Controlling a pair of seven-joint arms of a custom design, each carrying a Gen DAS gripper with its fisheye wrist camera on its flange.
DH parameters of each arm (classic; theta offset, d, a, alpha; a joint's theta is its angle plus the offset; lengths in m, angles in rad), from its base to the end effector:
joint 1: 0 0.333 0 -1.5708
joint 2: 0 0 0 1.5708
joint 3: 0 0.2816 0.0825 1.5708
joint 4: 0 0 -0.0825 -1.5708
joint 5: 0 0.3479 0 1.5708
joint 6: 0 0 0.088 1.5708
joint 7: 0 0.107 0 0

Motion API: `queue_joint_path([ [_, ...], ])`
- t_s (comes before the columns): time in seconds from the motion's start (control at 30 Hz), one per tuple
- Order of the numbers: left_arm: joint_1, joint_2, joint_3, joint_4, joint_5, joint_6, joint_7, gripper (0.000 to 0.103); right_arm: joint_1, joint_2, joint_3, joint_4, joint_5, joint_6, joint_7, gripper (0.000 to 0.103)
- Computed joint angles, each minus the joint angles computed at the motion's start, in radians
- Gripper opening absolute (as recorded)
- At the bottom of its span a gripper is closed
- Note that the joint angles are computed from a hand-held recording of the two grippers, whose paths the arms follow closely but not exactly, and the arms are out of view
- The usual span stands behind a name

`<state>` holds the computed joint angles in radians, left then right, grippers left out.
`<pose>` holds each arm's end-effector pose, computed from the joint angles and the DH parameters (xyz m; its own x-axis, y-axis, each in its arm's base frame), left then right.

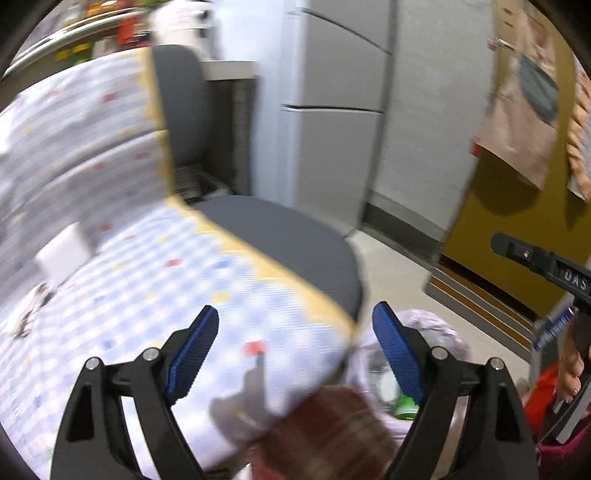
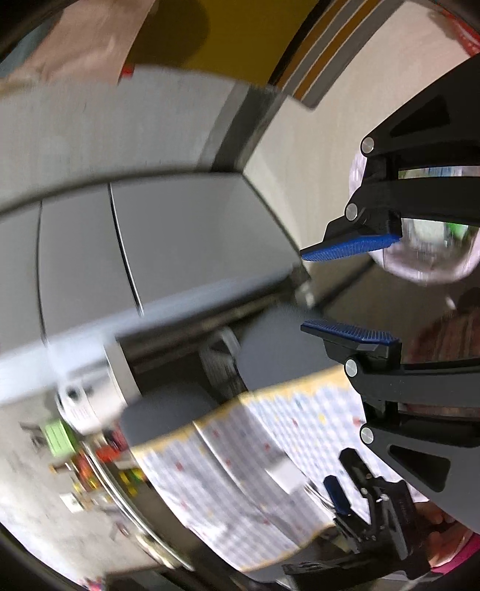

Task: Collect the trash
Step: 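Move both tools back to the chair seat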

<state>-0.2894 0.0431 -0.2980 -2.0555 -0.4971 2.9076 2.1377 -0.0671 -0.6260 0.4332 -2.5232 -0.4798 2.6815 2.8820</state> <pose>0.4924 -0.2904 0.4910 -0.6621 -0.7490 0.0258 -0.5098 0.4248 -0.7481 0.3686 0.1787 0.5312 -0.4024 -0.8711 -0.2814 -0.4972 0.4661 -0.7318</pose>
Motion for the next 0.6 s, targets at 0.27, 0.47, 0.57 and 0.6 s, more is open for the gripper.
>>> queue_joint_path([
  [0.27, 0.096, -0.062, 0.111, -0.081, 0.235, 0.092, -0.270, 0.083, 0.047, 0.380, 0.013, 0.353, -0.127, 0.042, -0.106, 0.036],
  [0.47, 0.205, -0.038, 0.178, -0.039, 0.551, 0.096, -0.591, 0.083, 0.133, 0.667, -0.011, 0.696, -0.211, 0.017, -0.215, 0.036],
  [0.57, 0.253, -0.015, 0.203, 0.001, 0.674, 0.087, -0.708, 0.083, 0.193, 0.828, -0.029, 0.897, -0.217, -0.001, -0.309, 0.037],
  [0.6, 0.265, -0.005, 0.210, 0.017, 0.706, 0.081, -0.742, 0.083, 0.213, 0.878, -0.035, 0.962, -0.212, -0.010, -0.339, 0.038],
])
